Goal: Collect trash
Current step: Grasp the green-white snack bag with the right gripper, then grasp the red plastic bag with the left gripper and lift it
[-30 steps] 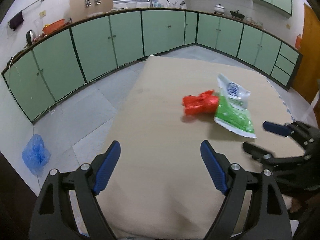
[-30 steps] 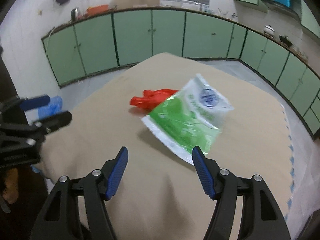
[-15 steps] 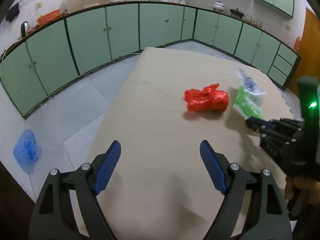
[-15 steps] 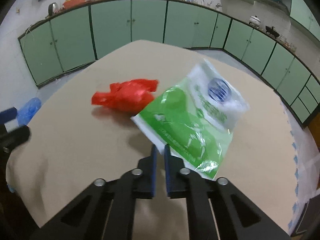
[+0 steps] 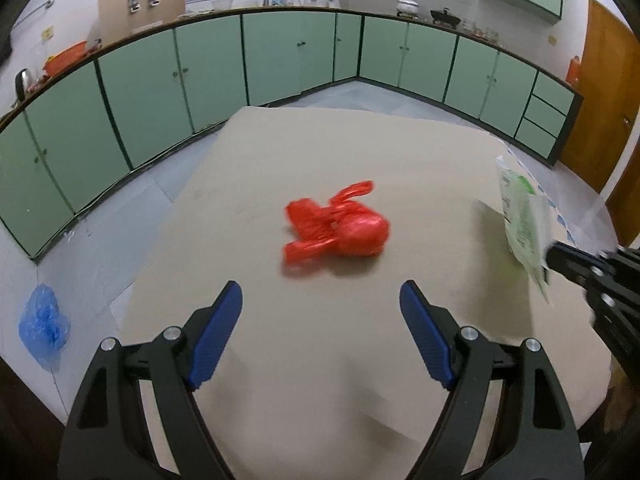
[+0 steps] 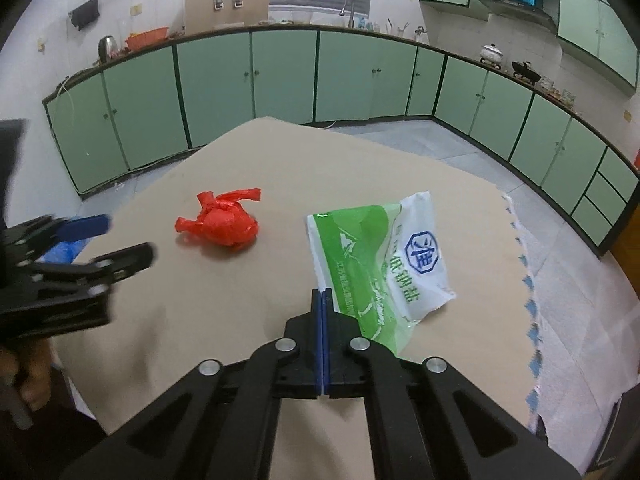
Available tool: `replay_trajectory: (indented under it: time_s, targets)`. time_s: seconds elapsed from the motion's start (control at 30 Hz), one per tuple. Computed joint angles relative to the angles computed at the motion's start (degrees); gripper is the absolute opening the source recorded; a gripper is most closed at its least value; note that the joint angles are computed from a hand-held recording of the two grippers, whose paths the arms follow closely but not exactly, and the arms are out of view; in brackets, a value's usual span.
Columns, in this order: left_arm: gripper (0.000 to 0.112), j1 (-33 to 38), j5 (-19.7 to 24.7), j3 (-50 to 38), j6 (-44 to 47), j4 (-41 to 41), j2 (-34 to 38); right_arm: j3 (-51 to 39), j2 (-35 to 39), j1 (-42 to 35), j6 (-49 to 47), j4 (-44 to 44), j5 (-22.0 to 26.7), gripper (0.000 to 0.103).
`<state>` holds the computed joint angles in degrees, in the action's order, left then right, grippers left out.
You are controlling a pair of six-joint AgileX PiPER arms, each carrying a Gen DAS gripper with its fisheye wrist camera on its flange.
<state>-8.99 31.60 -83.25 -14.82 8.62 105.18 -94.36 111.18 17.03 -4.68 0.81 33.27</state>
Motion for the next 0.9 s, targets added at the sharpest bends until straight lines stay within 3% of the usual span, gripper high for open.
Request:
replay_trajectory:
  time_s: [0.17,0.43,0.47,0.5,0.6,0.77,0.9]
  targets:
    - [0.078,-3.00,3.32,-9.00,-2.88,1.69,7.34,2.25,-2.66,-2.15,-3.46,3.22,-0.46,0.000]
    - [0.069,-3.95,10.29,-23.85,-6.41,4.14,18.69,3.41,-2.97,-4.84,-9.19,8.34,-0.47,0.000]
    - [0.055,-3.90,11.04,-25.10,-6.35,3.96,19.44,3.26,-2.54,-4.93,-9.65,8.63,-0.41,0.000]
    - [0.028,-3.69,11.94,-26.55,-5.82,3.19,20.34,3.23,-2.34,-5.03,-10.03,8.93,-0.32,0.000]
    - [0.020,-3.46,8.86,-23.00,-6.69,3.04,18.10,3.05,-1.94,-5.29,-10.73,9.49,-0.18,0.000]
    - [0.016,-4.56,2.80,-12.66,-10.61,6.78,9.67,3.07,-2.35,-5.75,-11.42,10.63,-0.02,0.000]
    - [0.015,-5.73,2.09,-9.75,-12.24,8.00,5.48,4.20,-4.01,-5.69,-12.05,11.15,-0.01,0.000]
